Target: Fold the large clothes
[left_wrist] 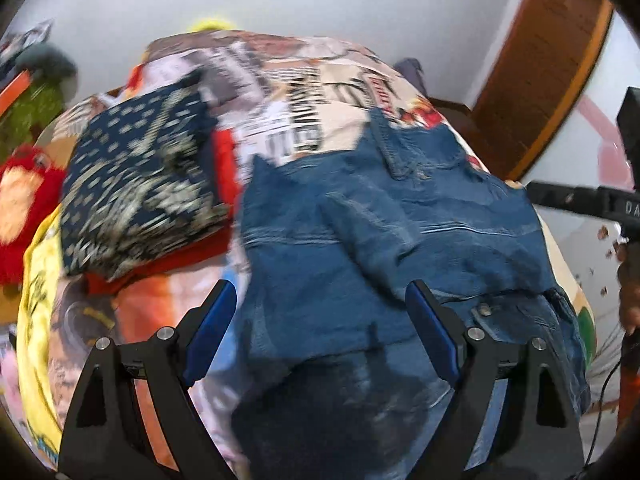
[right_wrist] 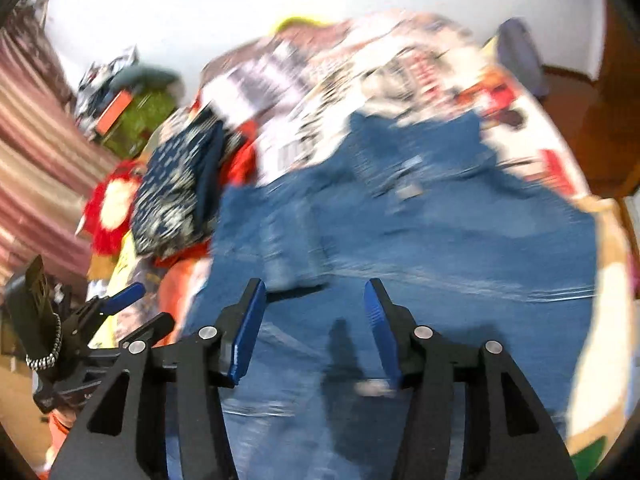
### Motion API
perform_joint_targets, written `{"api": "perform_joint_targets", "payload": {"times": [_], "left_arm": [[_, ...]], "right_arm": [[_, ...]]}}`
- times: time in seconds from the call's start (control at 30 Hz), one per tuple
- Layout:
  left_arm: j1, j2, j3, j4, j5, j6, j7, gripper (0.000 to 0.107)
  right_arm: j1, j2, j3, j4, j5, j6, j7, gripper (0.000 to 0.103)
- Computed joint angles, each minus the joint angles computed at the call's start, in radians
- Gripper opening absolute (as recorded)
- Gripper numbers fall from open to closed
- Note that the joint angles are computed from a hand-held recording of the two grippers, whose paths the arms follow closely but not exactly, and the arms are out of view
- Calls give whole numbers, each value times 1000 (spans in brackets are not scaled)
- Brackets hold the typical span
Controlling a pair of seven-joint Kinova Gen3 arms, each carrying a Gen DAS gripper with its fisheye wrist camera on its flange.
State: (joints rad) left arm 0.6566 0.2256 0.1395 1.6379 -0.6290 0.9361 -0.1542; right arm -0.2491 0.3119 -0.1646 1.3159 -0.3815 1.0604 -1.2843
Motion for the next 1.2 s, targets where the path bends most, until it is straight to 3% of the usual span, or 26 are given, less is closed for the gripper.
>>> {"api": "perform_joint_targets", "payload": {"times": [0.2,0.33,0.47,0.63,0.8,0.93,1.0,1.2], "left_arm": [[4,138,-15,-176,24,65,-176,86],[-16,228,-37,-267,115,112,-291,86],[3,283,-83,-306,146,156,-313,81],[-18,259,-104,-248,199,82,-293,41],[-5,180,-127,-173,171,-28,-211,11],[15,102,-132,-94,85,-94,-101,11],[-18,78,-107,-56,105,-129,-98,11],[-61,107,-62,-24,182,-105,-148,17]], "right_arm": [[47,-54,64,63,91,-115,-31,48],[97,-37,85,78,101,-118,-63,48],[126,6,93,95,116,-98,-102,48],[141,62,96,104,145,-68,-139,49],[170,86,82,119,118,-61,-141,49],[175,77,80,127,114,-74,-138,50],[179,77,79,133,113,-77,-128,51],[174,55,81,177,128,-100,-119,53]]}}
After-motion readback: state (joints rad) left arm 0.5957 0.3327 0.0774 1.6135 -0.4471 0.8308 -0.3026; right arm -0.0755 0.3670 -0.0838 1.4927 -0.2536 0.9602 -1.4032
